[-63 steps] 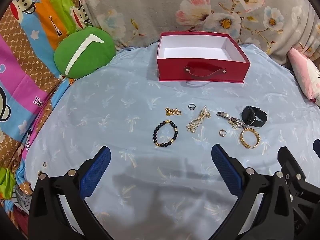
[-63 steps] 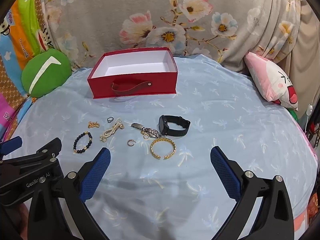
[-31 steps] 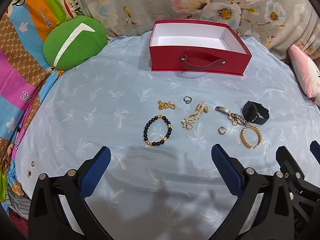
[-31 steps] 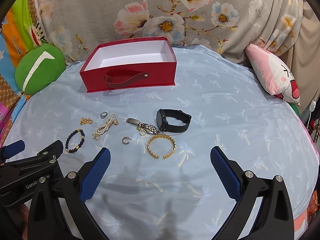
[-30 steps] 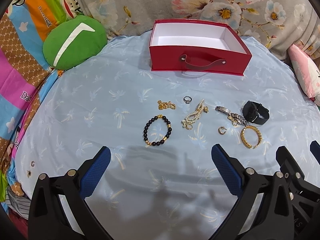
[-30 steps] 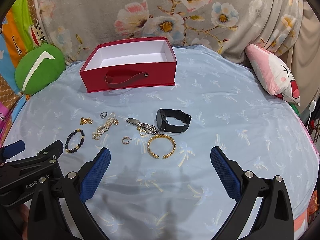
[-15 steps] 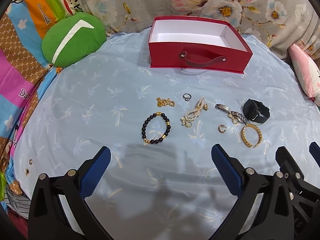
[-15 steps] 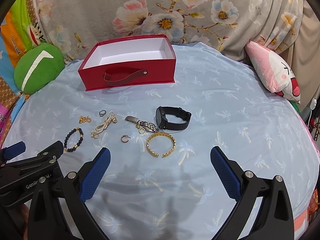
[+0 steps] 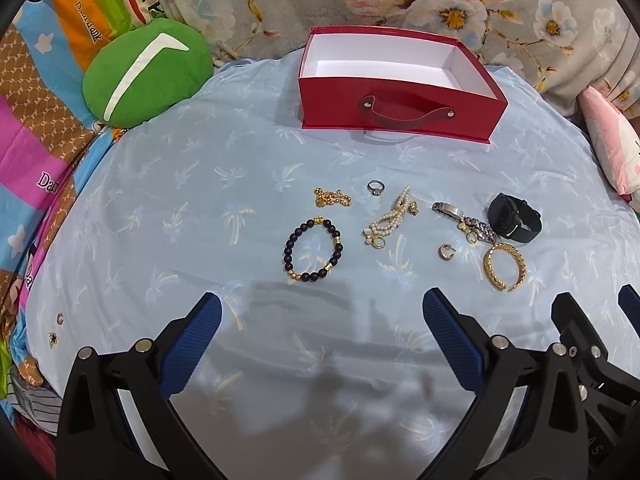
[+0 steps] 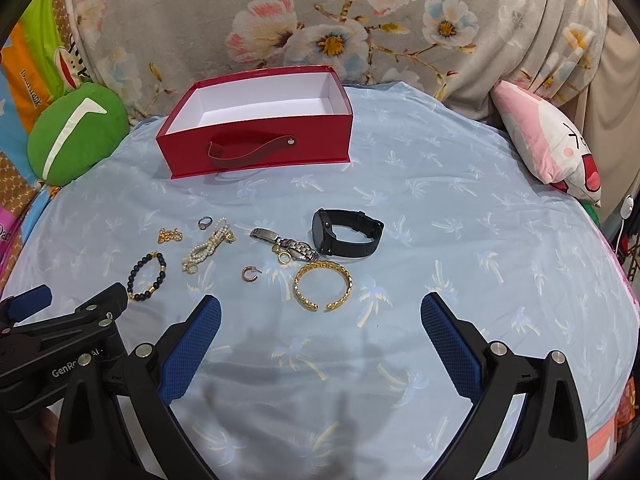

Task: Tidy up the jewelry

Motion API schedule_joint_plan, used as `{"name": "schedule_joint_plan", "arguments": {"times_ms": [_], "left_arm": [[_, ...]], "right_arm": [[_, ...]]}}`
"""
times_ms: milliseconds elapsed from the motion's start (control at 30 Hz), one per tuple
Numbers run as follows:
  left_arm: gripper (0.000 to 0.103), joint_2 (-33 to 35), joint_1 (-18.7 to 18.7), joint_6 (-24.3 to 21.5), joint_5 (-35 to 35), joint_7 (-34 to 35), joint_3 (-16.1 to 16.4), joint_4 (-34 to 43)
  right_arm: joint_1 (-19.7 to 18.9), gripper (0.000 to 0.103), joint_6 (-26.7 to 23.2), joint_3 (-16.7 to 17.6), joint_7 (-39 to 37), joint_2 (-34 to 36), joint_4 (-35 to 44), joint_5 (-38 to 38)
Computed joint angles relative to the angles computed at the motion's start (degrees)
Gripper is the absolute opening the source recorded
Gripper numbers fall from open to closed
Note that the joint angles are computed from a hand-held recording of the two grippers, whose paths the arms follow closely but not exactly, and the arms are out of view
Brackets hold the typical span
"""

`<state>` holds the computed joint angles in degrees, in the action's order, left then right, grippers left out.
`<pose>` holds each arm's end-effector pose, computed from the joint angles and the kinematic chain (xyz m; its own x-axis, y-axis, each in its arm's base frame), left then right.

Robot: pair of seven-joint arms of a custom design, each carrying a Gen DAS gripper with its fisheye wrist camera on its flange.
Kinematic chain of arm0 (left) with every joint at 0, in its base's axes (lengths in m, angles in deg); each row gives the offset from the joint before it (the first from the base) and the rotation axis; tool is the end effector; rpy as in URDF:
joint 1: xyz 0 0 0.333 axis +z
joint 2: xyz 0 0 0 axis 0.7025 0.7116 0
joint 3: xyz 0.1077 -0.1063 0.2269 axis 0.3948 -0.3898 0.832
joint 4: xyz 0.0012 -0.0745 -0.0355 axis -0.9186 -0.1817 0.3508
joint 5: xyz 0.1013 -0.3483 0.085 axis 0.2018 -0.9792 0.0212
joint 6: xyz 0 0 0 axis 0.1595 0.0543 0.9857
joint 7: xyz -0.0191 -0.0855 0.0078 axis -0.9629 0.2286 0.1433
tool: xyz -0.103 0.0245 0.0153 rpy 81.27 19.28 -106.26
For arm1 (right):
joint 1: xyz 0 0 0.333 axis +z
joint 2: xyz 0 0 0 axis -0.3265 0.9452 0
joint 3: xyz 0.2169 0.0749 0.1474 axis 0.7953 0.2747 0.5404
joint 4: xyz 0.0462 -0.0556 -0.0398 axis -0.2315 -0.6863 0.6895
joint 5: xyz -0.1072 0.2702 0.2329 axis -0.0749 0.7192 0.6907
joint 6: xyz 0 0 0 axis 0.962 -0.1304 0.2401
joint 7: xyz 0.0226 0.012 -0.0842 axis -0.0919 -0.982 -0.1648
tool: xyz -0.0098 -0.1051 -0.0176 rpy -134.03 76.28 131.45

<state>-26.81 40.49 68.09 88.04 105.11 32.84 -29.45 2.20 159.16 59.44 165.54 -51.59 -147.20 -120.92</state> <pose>0.6103 -0.1067 0.5923 -0.0691 -0.9967 -0.0433 -0.7999 0.0813 -0.5946 0.5575 0.2410 0.6129 -0.2603 -0.9655 0.0087 -0.7137 0.1863 -0.6753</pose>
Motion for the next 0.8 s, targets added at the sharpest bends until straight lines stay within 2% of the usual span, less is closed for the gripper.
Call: {"name": "schedule_joint_plan", "arguments": {"times_ms": [800], "left_arm": [[0.098, -1.8, 0.5, 1.9, 0.2, -0.1, 0.0, -3.0]], "right_arm": [[0.0, 0.098, 0.2, 0.1, 0.2, -0.3, -0.5, -0.2]]}}
